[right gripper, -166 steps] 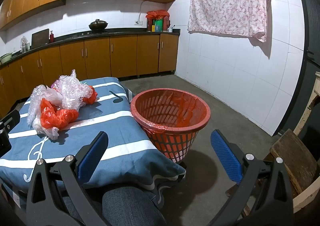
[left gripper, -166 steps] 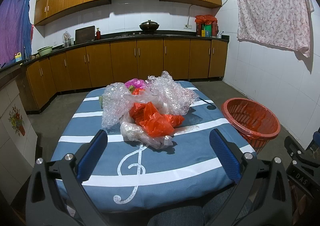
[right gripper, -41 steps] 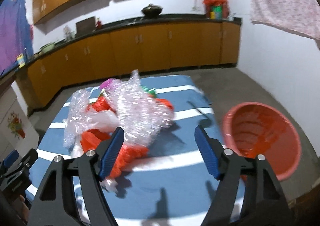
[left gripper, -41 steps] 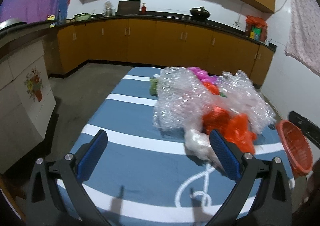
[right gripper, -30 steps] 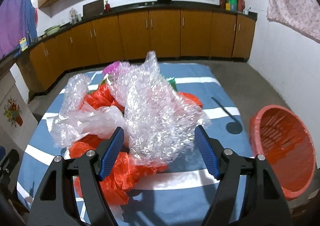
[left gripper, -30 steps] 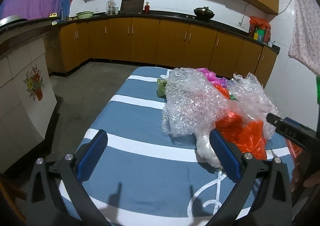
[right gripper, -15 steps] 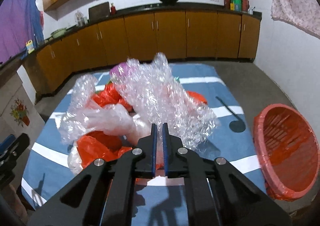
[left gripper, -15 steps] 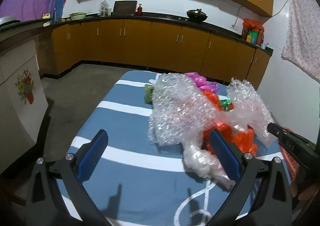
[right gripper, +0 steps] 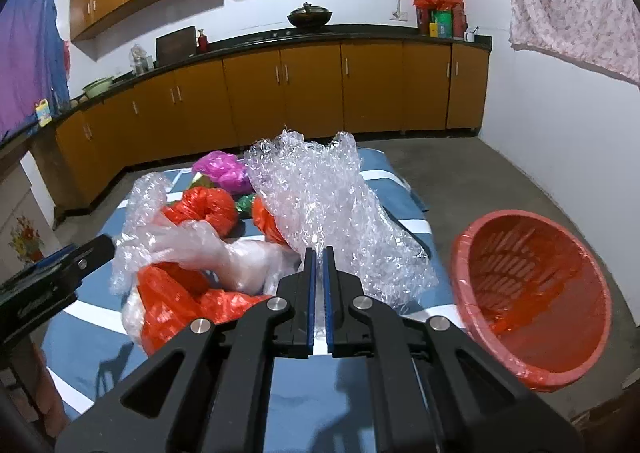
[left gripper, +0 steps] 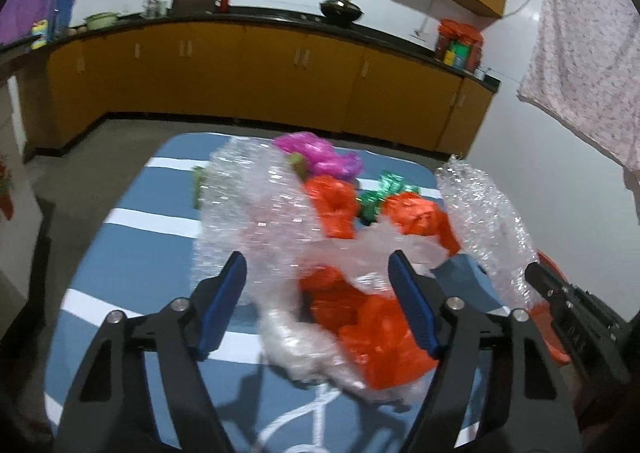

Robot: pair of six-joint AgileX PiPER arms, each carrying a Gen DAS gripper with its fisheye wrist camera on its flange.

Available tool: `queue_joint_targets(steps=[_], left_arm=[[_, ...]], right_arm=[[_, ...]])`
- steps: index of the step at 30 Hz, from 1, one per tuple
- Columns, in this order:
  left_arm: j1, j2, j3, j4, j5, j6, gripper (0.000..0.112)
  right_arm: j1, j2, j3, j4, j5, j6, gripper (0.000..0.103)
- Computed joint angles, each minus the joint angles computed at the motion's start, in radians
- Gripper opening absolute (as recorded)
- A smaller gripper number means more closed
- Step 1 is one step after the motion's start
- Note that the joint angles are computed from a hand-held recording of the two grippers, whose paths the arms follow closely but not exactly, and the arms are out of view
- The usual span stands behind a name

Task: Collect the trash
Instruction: 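Close the left tool on a clear plastic bag while the right lifts bubble wrap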

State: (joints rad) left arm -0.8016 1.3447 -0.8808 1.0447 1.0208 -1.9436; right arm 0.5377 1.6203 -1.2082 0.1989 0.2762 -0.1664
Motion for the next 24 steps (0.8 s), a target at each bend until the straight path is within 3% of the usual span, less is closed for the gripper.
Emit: queue_joint_targets(steps=[4, 6, 8, 11, 19, 24], left_arm=[[0.068, 0.037, -0.026, -0.033, -0.11, 0.057, 0.053], [0.102, 0.046, -0.026, -0.046, -0.162, 0.074, 0.038], [0.13, 0.046, -0.015, -0.056, -0.224, 0.075, 0.012], [0.119, 0.037, 0.0, -0.019, -0.231, 0.047, 0.003], [0.033, 0.019, -0.053, 0.04, -0.136, 0.067, 0.003], [-0.02, 0.023, -0.11, 0.062, -0.076, 0.095, 0.003]], right_arm=[[-0.007, -0.013, 0.021, -0.032, -0.011, 0.019, 0.004], [-0.012, -0.019, 0.03, -0.037, -0.015, 0.02, 0.004], [-0.016, -0.025, 0.035, -0.04, -0.017, 0.018, 0.004], [-0.019, -0.036, 0.046, -0.059, -0.026, 0.03, 0.004], [-0.026, -0.074, 0.073, -0.089, -0.052, 0.046, 0.004], [-0.053, -0.107, 0.09, -0.026, -0.058, -0.016, 0.003]])
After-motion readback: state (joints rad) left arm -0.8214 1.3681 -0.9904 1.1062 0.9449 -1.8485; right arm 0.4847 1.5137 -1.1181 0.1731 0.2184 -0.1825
